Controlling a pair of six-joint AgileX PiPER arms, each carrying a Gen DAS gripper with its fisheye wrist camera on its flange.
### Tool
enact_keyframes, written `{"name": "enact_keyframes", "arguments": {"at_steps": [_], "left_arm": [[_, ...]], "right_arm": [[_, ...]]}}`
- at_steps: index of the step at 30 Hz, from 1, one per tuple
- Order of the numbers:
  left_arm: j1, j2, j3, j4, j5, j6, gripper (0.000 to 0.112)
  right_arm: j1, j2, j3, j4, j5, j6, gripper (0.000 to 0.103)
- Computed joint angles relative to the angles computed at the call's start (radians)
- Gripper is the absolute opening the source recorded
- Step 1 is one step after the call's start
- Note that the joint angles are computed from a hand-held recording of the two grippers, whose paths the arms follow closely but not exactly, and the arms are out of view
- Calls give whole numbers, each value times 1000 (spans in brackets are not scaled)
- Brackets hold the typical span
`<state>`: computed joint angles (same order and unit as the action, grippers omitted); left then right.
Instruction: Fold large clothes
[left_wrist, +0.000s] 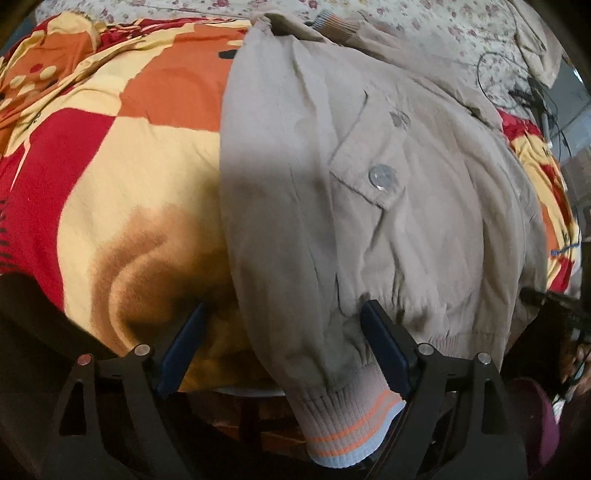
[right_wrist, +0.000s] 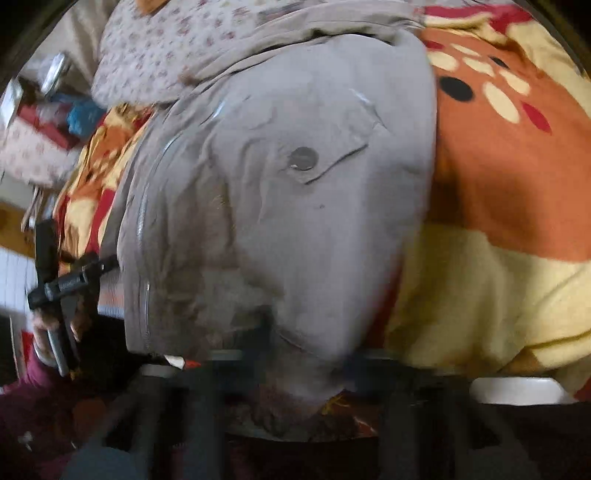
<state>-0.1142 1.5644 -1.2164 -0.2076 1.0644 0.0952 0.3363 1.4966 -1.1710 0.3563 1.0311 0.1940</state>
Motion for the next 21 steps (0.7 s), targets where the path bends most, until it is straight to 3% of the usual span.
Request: {"name": "enact_keyframes", "arguments": {"at_steps": [2, 4, 5, 9, 10, 12, 13, 14, 19, 21], "left_arm": [[-14, -9, -1, 40, -3, -5, 40], [28, -18, -15, -7, 32, 49, 12], [49, -21, -17, -12, 40, 56, 12], [81, -30, 0, -18, 42, 63, 12], [74, -34, 6, -13, 36, 47, 14], [85, -32, 8, -20, 43, 40, 30], [84, -26, 9, -17, 49, 22, 53], [92, -25, 20, -34, 45, 13, 66], [53, -66, 92, -13, -23, -31, 70], [27, -82, 112, 5, -40, -33, 70]], "right_arm": [[13, -12, -17, -46, 22, 19, 6], [36, -23, -41, -111, 57, 48, 5], [38, -23, -47, -126, 67, 51, 5], [11, -38, -10, -93, 67, 25, 5], [-2, -35, 3, -59, 61, 9, 15], [-42, -30, 43, 37, 55, -15, 44], [-65, -29, 67, 103, 54, -47, 69], [-73, -32, 84, 140, 52, -72, 75], [-49, 7, 88, 136, 31, -79, 75], [-51, 32, 86, 146, 42, -82, 62]]}}
